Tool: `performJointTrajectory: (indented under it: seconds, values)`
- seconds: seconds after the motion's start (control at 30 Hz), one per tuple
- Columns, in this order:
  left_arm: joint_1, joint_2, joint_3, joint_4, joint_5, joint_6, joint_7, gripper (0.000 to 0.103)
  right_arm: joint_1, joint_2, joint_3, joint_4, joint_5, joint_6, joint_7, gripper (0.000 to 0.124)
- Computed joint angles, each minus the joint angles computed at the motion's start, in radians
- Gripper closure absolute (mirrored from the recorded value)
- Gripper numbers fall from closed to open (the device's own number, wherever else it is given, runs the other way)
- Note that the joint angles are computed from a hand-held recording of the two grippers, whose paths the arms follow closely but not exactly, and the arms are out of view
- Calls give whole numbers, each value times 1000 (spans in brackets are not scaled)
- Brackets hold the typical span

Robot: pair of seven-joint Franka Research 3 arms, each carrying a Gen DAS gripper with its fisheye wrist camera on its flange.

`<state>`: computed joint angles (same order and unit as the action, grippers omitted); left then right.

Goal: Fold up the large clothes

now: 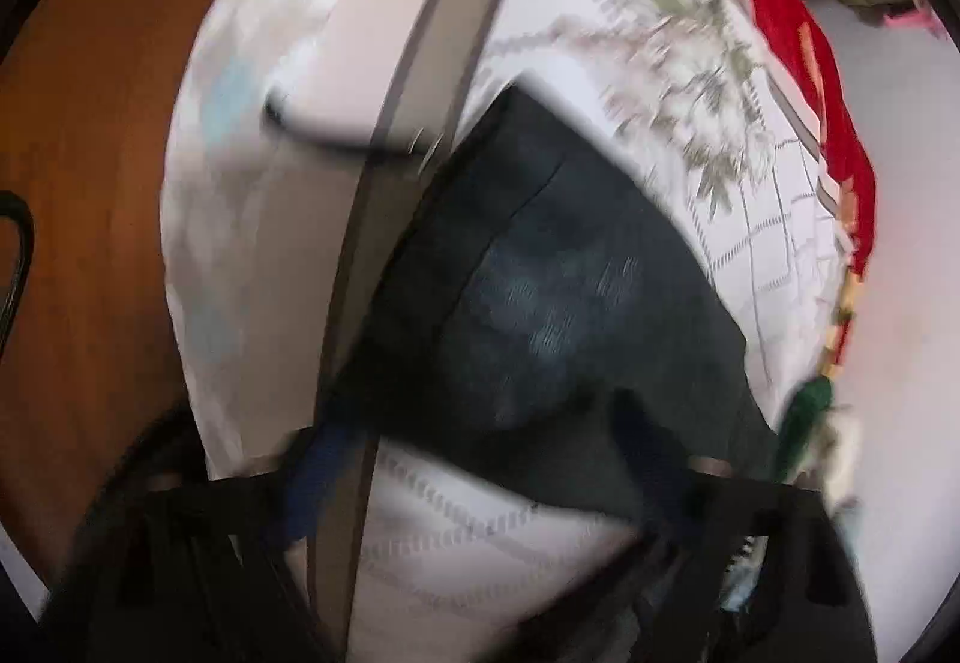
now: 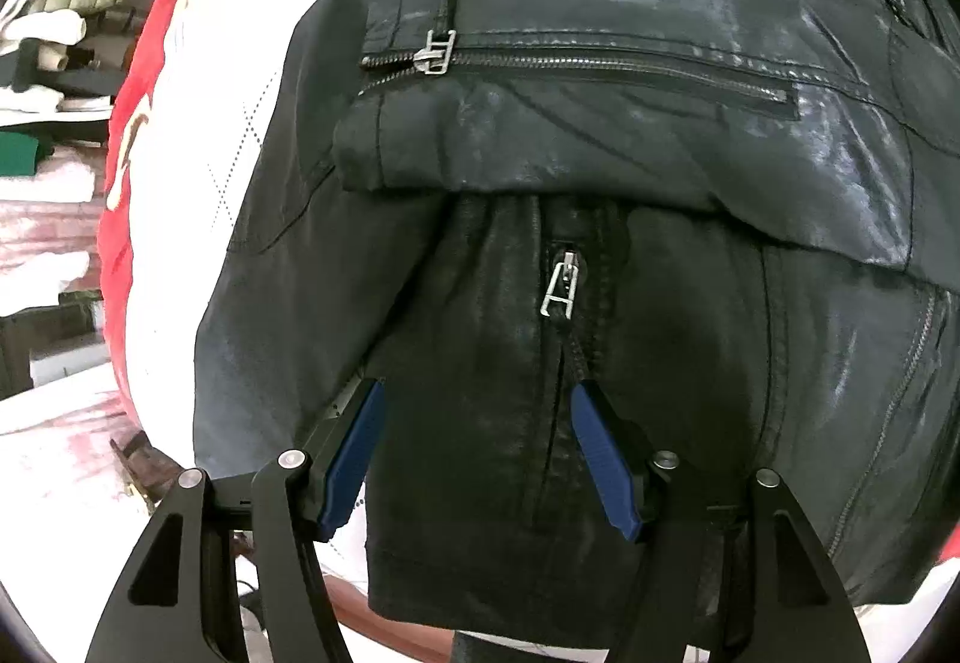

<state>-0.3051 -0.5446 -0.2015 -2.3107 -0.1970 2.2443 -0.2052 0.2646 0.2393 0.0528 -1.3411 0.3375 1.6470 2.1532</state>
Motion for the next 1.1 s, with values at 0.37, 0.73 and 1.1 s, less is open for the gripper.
performJointTrajectory:
  seconds: [0.37, 0.73, 1.1]
  values:
    - [130, 113, -26, 261, 398, -35, 138, 94, 7, 6, -1, 16, -11, 32, 6, 58]
    - [114, 73, 21, -81, 180, 483, 88, 78, -28, -17, -16, -24, -4, 25, -6, 58]
    - [162, 320, -31, 408, 477, -29, 252, 97, -44, -65, -22, -101, 6, 70, 39, 58]
